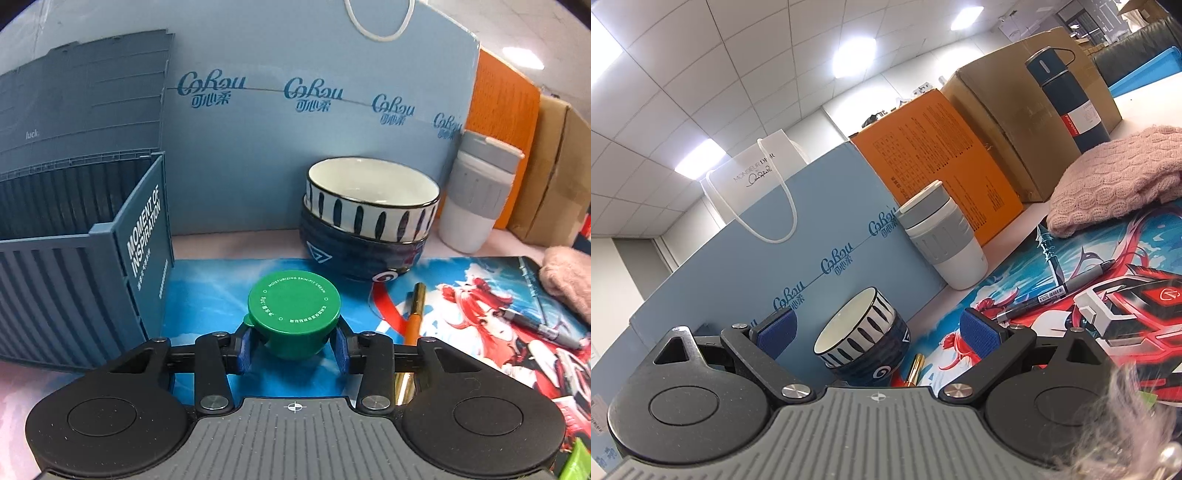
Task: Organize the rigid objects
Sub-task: 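Close the left gripper on the green cap of the jar, then lift the green-capped jar with the left gripper and carry it over the box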
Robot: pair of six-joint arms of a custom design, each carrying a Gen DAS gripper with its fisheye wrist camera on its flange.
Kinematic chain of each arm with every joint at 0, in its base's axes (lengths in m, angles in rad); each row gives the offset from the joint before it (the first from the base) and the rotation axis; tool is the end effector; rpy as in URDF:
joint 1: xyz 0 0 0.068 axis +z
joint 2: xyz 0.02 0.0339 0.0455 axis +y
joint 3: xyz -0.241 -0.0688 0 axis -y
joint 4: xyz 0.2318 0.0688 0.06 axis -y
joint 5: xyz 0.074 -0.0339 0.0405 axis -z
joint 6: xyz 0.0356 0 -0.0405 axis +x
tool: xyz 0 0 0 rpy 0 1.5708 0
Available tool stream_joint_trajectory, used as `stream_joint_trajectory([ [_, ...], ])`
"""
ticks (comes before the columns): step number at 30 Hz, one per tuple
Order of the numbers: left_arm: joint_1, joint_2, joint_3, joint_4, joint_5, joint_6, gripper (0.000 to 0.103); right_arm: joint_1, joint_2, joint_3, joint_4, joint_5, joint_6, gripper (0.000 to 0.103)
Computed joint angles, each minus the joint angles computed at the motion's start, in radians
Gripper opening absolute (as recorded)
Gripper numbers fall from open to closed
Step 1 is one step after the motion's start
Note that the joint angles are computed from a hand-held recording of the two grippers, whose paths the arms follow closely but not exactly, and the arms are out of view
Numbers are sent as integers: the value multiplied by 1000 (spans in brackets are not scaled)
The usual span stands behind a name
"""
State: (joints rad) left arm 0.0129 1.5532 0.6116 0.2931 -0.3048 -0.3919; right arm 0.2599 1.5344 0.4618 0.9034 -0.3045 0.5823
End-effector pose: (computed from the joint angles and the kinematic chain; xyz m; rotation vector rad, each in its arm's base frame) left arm 0.2866 0.0144 0.1372 -0.6015 2.1032 0.1249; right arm 0.2689 0.0826 0.1612 0.0589 1.8143 0.8729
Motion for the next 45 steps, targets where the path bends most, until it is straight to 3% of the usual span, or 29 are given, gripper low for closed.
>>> stream_joint_trajectory([
  [6,35,-147,-88,13,90,46,40,1,22,4,22,4,3,96],
  [13,121,-446,-217,-45,237,126,40,-4,67,16,50,-26,10,96],
  [20,367,-785,-297,-163,491,184,40,18,94,22,63,-68,-62,96],
  [23,528,-846,-296,-189,618,212,40,26,108,12,114,-113,-79,96],
  [26,721,-818,-274,-176,778,208,40,48,92,14,101,-110,-87,96],
  [29,887,-696,-231,-122,924,187,40,78,55,24,52,-110,-56,96],
  [33,1005,-538,-166,-88,1022,245,40,148,7,69,-51,-104,-21,96],
  [37,1061,-362,-75,-131,1121,296,40,303,-8,184,-215,36,-17,96],
  [39,1074,-295,-29,-174,1150,319,40,368,11,231,-238,85,24,96],
  [42,1066,-253,-2,-201,1139,364,40,422,65,234,-143,73,92,96],
  [45,1028,-223,25,-237,1091,414,40,449,107,235,-139,50,56,96],
])
